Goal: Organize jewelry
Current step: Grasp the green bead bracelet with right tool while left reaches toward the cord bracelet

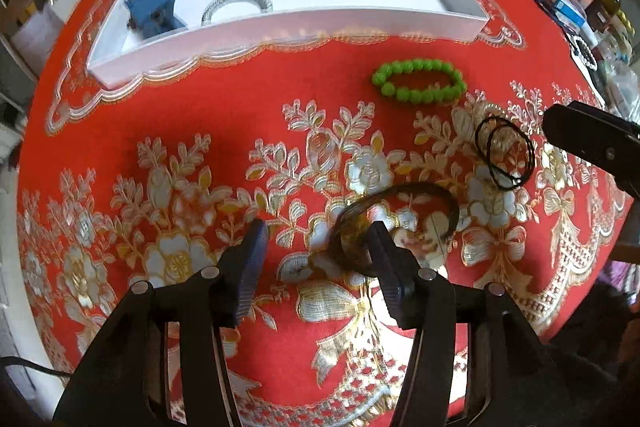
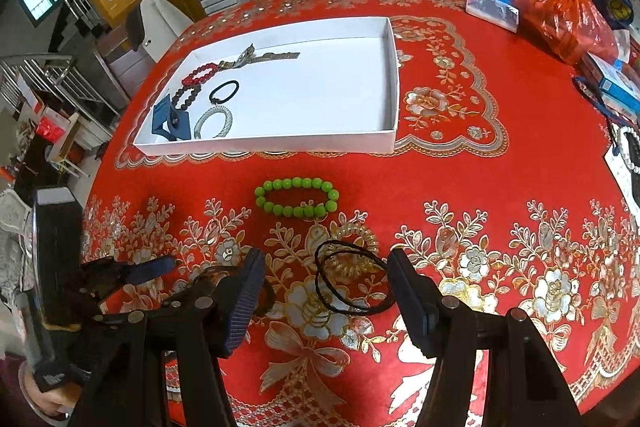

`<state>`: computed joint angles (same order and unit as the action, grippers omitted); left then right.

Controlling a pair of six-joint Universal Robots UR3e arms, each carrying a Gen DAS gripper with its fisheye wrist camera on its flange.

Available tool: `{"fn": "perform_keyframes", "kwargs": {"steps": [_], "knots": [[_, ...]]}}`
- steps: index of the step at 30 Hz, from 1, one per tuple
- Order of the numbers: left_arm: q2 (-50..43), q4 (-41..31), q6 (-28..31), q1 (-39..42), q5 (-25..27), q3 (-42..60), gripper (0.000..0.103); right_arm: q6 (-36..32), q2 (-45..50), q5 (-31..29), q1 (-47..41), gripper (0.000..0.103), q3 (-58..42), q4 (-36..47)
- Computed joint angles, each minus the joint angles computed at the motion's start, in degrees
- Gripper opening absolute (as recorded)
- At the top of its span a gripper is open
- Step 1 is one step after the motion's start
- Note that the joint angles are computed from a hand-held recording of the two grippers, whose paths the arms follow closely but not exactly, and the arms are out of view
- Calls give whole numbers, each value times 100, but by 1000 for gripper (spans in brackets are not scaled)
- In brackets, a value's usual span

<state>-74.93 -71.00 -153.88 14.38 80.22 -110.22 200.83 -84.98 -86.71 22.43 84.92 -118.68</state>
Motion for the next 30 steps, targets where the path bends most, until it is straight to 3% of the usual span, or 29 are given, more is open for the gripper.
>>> {"fn": "perform_keyframes", "kwargs": {"steps": [1, 3, 4, 5, 14, 18, 23, 25, 26, 27, 30], "knots": [[-30, 80, -31, -59, 15, -22, 49, -19, 10, 17, -9, 61, -5, -14], [-55, 273, -48, -145, 133, -73, 28, -58, 52, 80, -35, 61, -28, -36], [-72, 323, -31, -148, 115, -76, 6, -76, 83, 112, -50, 61, -54, -32], [-132, 161, 45, -68, -30, 11, 4, -104, 122, 151, -65, 61, -85, -33], [-161, -380, 306, 526, -488, 331, 1, -662, 884, 203, -65, 60, -659, -228], [-163, -537, 355, 766, -622, 549, 1, -943, 1424, 47, -93, 37, -1114, -125], [-304, -797, 276, 934, -701, 851, 1, -1361, 1906, -87, -81, 32, -1439, 7], [-293, -908, 312, 1045, -741, 909, 1, -1454, 1981, -299, 12, 23, -1410, -111], [-317, -897, 290, 1049, -747, 938, 1, -1518, 1994, -438, 79, 11, -1355, -259], [-230, -965, 321, 1088, -759, 923, 1, -1550, 2010, -483, 125, 9, -1354, -302], [-282, -1025, 331, 1078, -791, 1052, 1, -1545, 1981, -319, 69, 8, -1377, -231]]}}
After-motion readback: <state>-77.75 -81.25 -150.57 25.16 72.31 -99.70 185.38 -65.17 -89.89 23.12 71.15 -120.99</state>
